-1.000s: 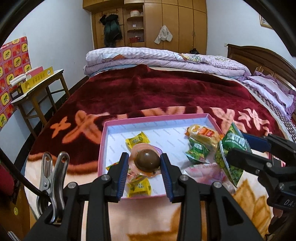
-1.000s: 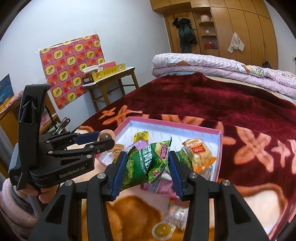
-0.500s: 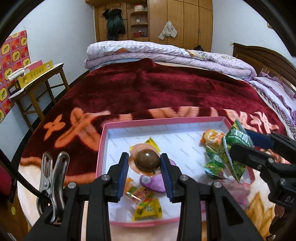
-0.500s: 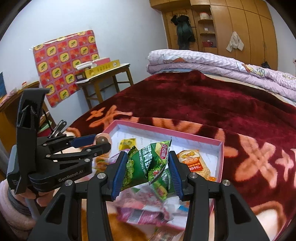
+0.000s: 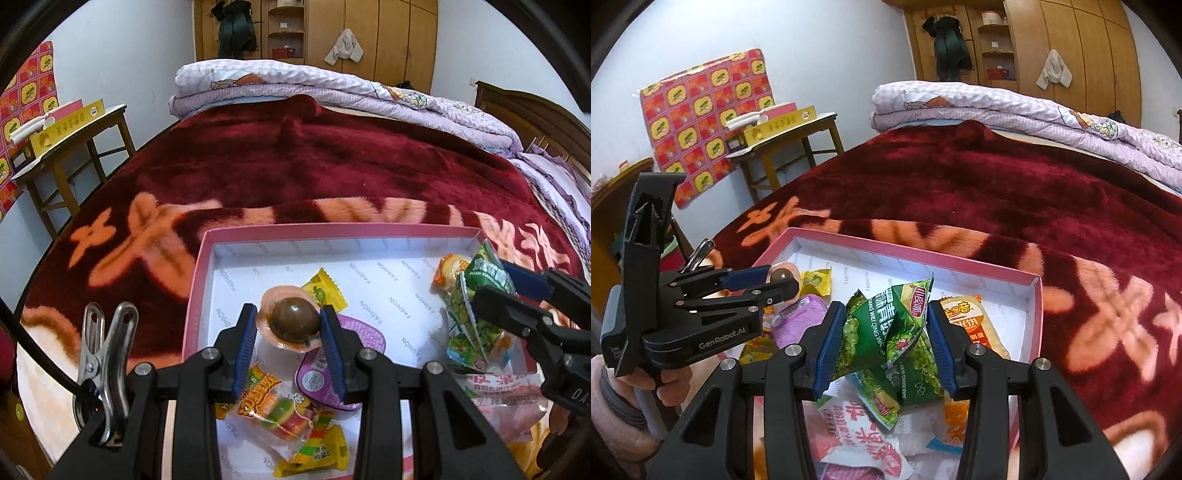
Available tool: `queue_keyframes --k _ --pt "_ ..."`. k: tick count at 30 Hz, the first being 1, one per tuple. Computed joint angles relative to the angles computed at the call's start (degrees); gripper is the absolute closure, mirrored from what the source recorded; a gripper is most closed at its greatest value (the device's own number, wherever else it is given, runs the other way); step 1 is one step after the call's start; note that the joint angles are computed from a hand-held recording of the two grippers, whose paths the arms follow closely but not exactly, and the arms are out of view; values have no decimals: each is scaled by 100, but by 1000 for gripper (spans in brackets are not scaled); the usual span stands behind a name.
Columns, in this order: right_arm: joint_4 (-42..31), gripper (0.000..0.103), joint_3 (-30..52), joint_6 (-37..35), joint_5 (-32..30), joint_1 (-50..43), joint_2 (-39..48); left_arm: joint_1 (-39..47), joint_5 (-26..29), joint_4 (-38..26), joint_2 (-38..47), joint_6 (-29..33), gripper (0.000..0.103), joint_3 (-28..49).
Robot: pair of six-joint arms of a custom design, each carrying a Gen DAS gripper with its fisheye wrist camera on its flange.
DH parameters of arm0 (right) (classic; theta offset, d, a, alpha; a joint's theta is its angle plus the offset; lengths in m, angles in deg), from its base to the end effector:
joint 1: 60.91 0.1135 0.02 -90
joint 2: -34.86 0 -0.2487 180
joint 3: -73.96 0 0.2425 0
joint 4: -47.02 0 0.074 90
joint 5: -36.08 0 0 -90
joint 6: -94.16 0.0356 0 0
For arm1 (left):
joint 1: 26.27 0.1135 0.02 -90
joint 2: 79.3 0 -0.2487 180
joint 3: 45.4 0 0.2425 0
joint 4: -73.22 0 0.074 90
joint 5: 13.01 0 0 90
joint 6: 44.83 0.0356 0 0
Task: Organize snacks
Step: 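Open both grippers to drop the brown candy and pea bag into the box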
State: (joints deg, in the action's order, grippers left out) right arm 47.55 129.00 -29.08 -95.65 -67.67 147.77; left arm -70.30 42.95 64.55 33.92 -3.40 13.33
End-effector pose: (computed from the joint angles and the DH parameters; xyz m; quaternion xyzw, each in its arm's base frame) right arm 0.3008 -0.0118 0.0526 -0.3029 0.8500 0.2313 0.3638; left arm 0.2336 -0.1981 0.0523 -0.1047 0.9267 0.0363 0.3592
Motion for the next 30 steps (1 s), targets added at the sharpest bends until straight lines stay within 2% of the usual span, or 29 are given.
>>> queue_keyframes --k 5,8,13,22,30 --pt "119 56 -36 24 64 35 -6 -26 26 -110 28 -25 66 61" --pt "244 55 -144 34 51 44 -85 -28 42 -80 9 -51 61 45" --pt "311 49 -274 76 -72 -4 -276 -116 4 -196 -121 -144 61 14" --pt "-19 49 -518 -79 -384 -309 -716 -542 -183 -588 -578 -497 61 -105" --pt "-575 49 -877 -549 -740 -721 -1262 -1053 -429 -1076 -821 -1116 61 -95"
